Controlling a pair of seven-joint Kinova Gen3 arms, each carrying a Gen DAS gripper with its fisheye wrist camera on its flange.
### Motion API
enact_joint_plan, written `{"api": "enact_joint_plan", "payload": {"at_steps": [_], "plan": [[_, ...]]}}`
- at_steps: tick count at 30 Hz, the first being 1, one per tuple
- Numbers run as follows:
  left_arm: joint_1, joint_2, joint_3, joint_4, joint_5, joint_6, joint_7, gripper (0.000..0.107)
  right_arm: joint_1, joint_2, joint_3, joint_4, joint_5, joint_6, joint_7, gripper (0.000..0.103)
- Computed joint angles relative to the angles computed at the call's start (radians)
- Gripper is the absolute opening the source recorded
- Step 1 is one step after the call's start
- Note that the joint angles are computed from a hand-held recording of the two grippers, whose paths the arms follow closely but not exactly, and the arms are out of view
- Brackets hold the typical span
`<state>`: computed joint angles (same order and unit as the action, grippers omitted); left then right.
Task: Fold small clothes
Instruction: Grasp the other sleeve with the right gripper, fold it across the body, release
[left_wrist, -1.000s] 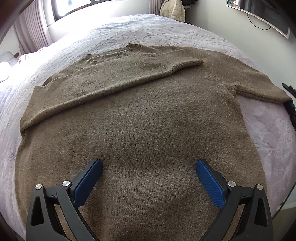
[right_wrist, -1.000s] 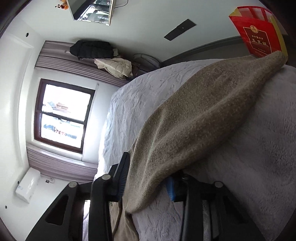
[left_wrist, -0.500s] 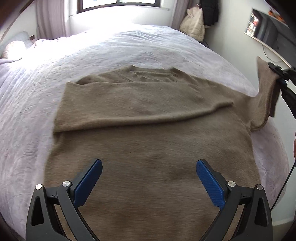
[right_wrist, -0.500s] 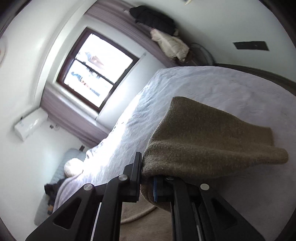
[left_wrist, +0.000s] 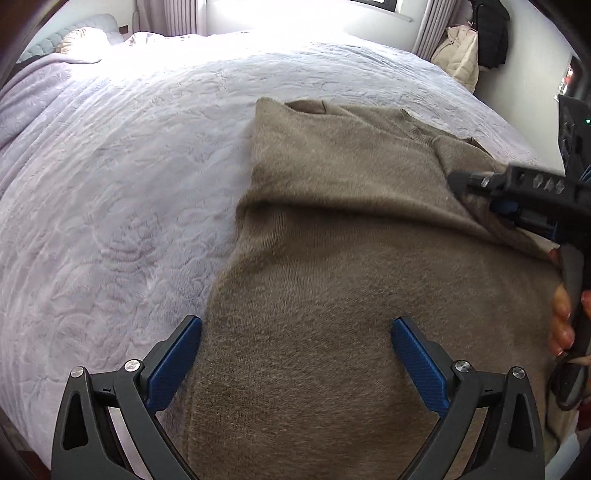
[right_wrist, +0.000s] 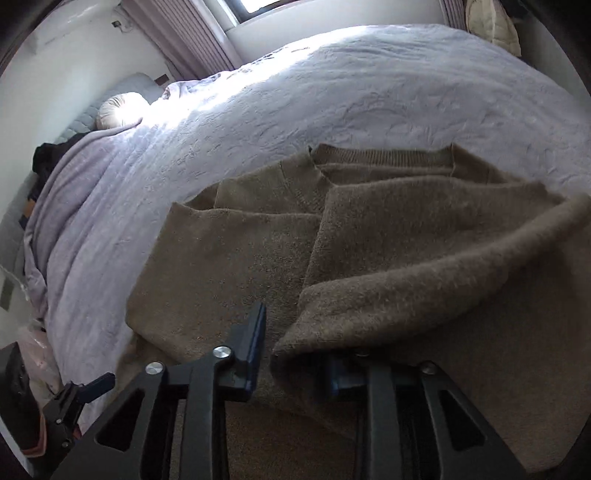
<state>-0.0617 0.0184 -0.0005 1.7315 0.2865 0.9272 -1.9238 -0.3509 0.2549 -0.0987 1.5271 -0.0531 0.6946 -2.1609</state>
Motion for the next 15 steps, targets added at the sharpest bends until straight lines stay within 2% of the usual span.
{"api": "enact_joint_plan", "payload": {"at_steps": [3, 6, 8, 9, 12, 15], "plan": [[-0.004, -0.007, -0.004, 0.023, 0.025, -0.024, -0.029, 0.102, 0.021, -0.061, 0.048, 0.070, -0.088, -0.077, -0.040, 0.056], [-0.003, -0.010, -0.004, 0.034, 0.038, -0.038, -0.036, 0.102, 0.116, -0.097, 0.023, 0.126, -0.157, -0.165, -0.137, 0.056], [-0.010, -0.012, -0.010, 0.035, 0.060, -0.031, -0.052, 0.102, 0.124, -0.093, 0.045, 0.130, -0.170, -0.168, -0.183, 0.031], [-0.017, -0.017, -0.017, 0.037, 0.073, -0.020, -0.066, 0.102, 0.119, -0.085, 0.053, 0.113, -0.162, -0.158, -0.186, 0.009], [-0.036, -0.031, -0.033, 0.041, 0.092, -0.002, -0.095, 0.102, 0.057, -0.041, 0.039, -0.002, -0.056, -0.092, -0.101, 0.009], [-0.047, -0.043, -0.042, 0.047, 0.084, -0.003, -0.097, 0.102, 0.032, 0.045, -0.081, -0.141, 0.054, 0.001, 0.021, 0.011]]}}
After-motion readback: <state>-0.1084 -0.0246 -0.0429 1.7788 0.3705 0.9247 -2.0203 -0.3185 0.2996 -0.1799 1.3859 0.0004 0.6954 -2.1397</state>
